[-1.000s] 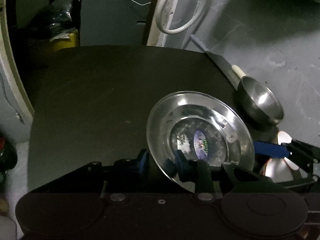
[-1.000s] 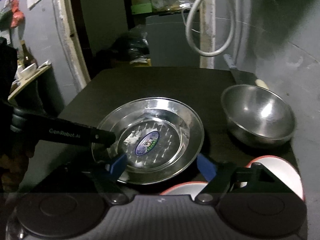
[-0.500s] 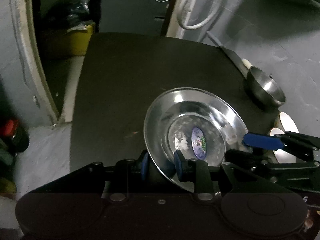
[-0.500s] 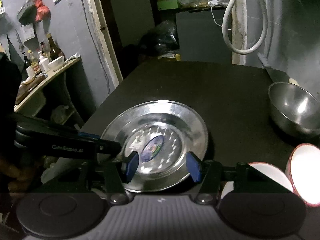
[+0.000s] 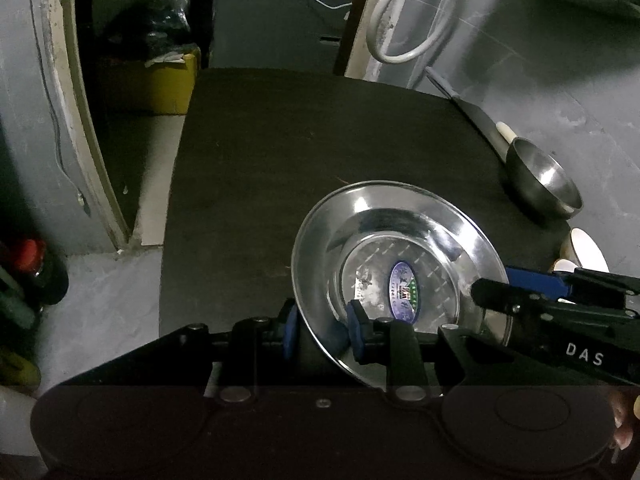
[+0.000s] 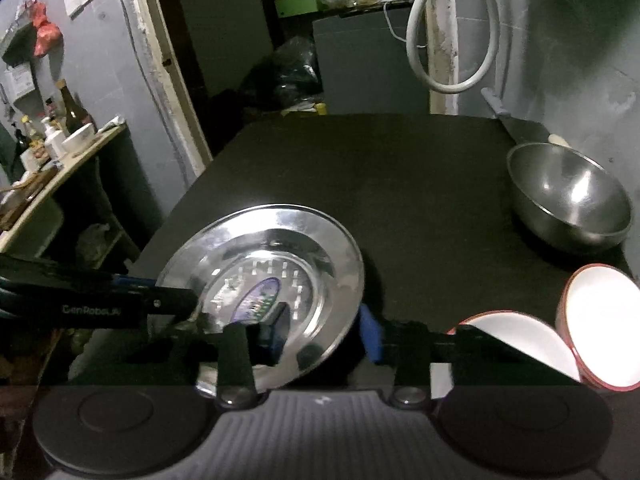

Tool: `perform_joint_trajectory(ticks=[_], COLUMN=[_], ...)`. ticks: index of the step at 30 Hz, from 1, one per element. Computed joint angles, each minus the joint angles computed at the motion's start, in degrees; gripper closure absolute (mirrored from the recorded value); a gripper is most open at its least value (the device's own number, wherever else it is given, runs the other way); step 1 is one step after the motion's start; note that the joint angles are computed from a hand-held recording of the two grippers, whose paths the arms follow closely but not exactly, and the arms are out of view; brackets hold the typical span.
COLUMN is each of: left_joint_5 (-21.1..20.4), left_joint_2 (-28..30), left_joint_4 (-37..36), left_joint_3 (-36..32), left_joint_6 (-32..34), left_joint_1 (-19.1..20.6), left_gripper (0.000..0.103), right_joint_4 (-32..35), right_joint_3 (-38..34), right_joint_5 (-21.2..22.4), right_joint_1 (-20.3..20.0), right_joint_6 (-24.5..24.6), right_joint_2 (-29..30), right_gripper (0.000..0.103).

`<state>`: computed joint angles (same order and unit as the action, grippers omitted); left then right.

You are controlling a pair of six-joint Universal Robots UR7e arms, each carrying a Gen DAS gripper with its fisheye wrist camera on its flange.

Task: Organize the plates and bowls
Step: 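Carry the stickered plate with both grippers onto the large plate, open both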

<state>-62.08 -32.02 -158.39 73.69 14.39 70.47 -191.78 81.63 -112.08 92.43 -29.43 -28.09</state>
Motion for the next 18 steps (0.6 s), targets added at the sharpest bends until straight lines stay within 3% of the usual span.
perform_joint_trajectory(ticks=[3, 14, 18], left_joint_5=[-1.68, -2.74, -2.67], left_joint_2=[-0.45, -4.57, -5.87], left_joint_4=[-2.59, -10.57, -12.42], left_joint_3=[0.92, 7.24, 9.46], left_joint_6=[0.87, 3.18, 2.45], left_joint_1=[0.32, -1.95, -2.81], left_gripper=[0.079, 0.080, 0.080], right_joint_4=[-1.73, -9.59, -10.87], right_joint_3=[0.69, 6.71, 8.68], right_joint_5=[0.52, 5.73, 6.19], right_joint_1=[-0.32, 0.27, 0.36], right_joint_6=[-0.21, -1.56, -1.09], right_joint_2=[-0.21, -3.86, -5.16], right_gripper=[0.079, 0.079, 0.084])
